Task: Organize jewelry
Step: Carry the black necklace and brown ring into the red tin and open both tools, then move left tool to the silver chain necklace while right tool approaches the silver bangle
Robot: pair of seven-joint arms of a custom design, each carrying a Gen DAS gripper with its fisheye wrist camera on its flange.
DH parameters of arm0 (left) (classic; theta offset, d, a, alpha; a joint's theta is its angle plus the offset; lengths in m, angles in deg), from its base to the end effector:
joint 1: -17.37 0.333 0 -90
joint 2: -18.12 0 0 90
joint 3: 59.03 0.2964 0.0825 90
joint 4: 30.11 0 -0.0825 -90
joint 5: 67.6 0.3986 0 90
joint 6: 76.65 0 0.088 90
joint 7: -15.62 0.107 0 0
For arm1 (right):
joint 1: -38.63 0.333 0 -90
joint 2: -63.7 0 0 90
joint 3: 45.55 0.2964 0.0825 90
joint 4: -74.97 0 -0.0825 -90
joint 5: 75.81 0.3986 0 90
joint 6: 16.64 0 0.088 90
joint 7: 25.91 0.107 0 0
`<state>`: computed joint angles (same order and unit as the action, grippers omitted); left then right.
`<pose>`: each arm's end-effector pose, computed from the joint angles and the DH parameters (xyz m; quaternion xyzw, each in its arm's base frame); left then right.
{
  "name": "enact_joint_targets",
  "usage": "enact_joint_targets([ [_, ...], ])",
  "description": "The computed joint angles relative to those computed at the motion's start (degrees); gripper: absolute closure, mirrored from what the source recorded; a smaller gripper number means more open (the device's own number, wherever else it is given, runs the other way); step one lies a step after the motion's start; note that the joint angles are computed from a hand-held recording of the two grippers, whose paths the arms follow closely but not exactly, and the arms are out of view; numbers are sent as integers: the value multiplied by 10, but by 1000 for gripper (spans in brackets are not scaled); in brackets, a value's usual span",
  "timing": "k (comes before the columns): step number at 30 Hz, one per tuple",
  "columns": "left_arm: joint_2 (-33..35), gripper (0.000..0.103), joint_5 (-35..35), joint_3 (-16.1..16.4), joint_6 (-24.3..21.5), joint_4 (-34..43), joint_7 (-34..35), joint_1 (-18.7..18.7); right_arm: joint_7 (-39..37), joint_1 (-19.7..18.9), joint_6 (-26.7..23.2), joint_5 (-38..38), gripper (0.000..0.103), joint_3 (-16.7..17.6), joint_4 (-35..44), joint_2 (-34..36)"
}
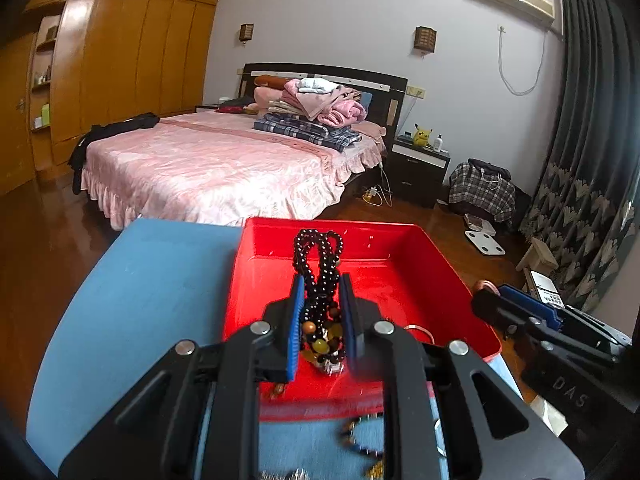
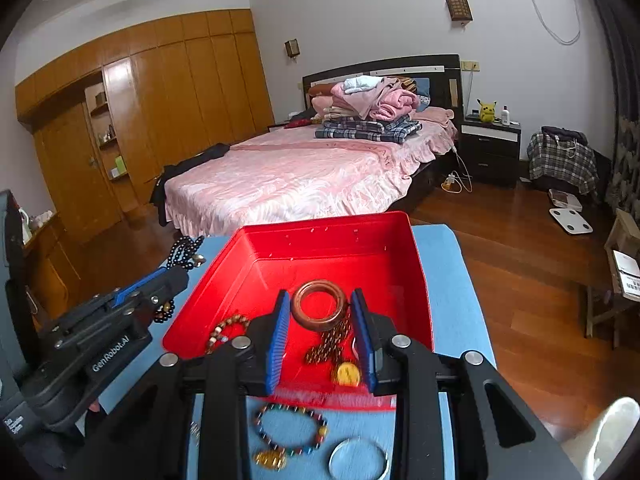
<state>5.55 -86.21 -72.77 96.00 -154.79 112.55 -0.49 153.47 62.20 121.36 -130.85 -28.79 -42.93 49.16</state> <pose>0.4780 -0.2781 0.5846 -0.4778 0.7197 -0.4598 0.2059 0.4130 0.3617 0.5874 -0.5198 0.6963 -0.3177 0.3794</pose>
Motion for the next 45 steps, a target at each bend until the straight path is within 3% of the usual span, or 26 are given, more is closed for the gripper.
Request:
enact_joint_targets([
  [13, 99, 85, 89, -11, -46, 83, -44, 21, -30, -6, 24, 20, 72, -32, 19, 52],
  [15, 102, 78, 98, -10, -49, 84, -57, 22, -35, -5, 23, 27, 65, -35, 19, 56],
  [17, 99, 56, 107, -8, -45, 78, -71, 23, -30, -4, 22, 25, 57, -36, 16, 54],
  [19, 88, 56, 89, -5, -33, 65, -59, 22, -16, -3, 11, 17, 54, -32, 7, 45],
  [21, 77, 54, 91, -7, -31, 55, -63, 24, 3, -1, 6, 9, 45, -26, -7, 31],
  [29, -36, 28, 68, -1, -9, -51, -56, 28, 82, 5, -30, 0, 10, 9, -75, -41],
  [39, -167, 20, 46, -4, -60, -185, -68, 26, 137, 25, -68, 41, 9, 57, -146, -108],
  [45, -176, 20, 54, -16, -67, -217, -78, 30, 121, 43, -100, 34, 9, 69, -134, -83],
])
